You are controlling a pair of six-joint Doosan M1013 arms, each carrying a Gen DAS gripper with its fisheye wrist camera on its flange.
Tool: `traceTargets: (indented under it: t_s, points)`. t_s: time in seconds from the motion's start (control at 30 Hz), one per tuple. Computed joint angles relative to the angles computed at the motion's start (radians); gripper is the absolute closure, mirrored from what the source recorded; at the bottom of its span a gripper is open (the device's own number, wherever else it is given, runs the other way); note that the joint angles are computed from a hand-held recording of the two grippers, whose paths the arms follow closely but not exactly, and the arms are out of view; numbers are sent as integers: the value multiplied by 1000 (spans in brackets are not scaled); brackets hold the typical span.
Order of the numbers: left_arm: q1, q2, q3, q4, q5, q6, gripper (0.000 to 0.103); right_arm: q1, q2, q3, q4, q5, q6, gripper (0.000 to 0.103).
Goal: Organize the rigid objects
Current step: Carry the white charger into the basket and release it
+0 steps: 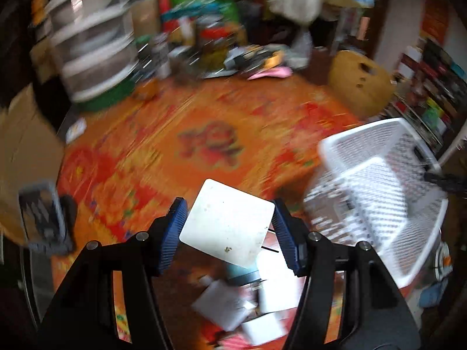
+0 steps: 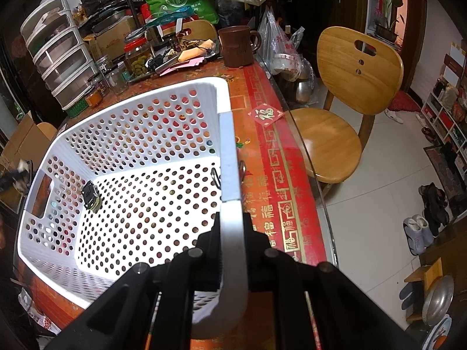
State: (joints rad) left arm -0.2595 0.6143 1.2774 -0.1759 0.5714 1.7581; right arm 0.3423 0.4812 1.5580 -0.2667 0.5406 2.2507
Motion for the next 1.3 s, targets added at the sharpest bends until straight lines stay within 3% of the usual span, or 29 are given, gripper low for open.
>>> traceTargets:
  t_s: [0.13,0.43,0.8,1.03,1.3]
  points:
    - [-53,12,-72,-48,72,101,46,0,1,-2,-3,5,2,94]
    - [-157,141,-287,-8,313,155,46,2,-5,-3,-2,12,-9,94]
    - [-198,256,-424,96,504,130,46,2,-10,4,-5,5,-8,94]
    - [-209,280,-446,120,546,143,51,2,-12,7,-10,0,-5,94]
    - [-206,249,-394,88,480,175,50,1,-15,9,-12,-2,0,94]
